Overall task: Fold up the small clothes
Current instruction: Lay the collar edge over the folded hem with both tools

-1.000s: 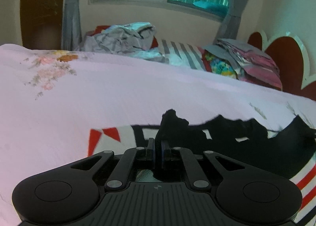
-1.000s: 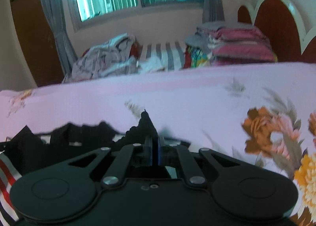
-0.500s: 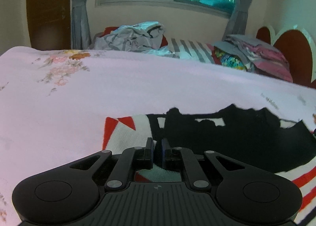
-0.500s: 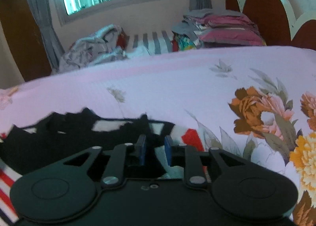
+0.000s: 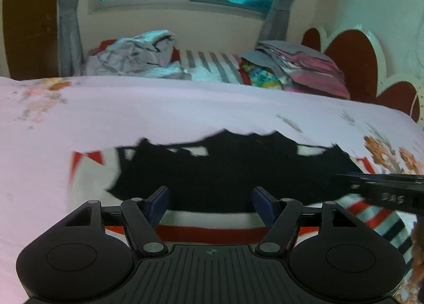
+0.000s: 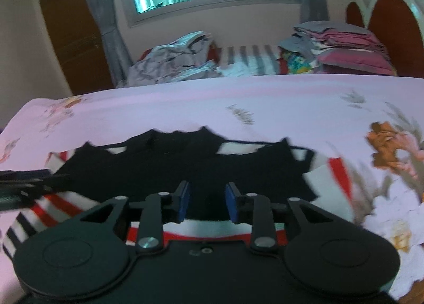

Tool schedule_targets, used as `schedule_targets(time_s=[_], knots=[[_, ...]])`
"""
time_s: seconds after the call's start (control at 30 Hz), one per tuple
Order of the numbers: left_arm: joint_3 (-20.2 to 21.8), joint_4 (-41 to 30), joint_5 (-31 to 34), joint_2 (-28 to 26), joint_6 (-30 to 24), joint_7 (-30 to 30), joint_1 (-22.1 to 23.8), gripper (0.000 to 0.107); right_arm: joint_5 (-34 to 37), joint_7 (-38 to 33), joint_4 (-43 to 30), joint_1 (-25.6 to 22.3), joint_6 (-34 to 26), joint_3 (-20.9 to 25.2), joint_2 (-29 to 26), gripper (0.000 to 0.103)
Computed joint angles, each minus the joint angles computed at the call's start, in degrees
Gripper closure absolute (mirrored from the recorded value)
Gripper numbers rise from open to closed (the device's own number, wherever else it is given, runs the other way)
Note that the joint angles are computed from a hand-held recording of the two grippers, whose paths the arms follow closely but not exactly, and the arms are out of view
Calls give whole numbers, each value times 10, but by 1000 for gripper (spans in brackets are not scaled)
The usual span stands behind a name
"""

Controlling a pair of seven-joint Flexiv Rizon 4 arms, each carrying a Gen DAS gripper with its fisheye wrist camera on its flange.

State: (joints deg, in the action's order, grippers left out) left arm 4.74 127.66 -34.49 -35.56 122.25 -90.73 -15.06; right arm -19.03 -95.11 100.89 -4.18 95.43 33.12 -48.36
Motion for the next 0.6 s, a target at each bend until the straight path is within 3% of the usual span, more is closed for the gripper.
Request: schedule_targets(time_s=[0.1, 0.27, 0.5, 0.6], knots=[[14, -18, -34, -12, -31, 26, -31, 38, 0, -2, 8, 8, 4, -1, 2, 68], [60, -34, -99, -36, -72, 57, -90, 38, 1, 9, 21, 48, 17, -61, 14, 68], [49, -11, -76, -32, -49, 54, -68, 38, 2, 26, 43, 101, 72, -175, 25, 69], [57, -2, -99, -26, -51, 58, -79, 38, -19, 36, 37, 65, 63, -149, 17, 69]])
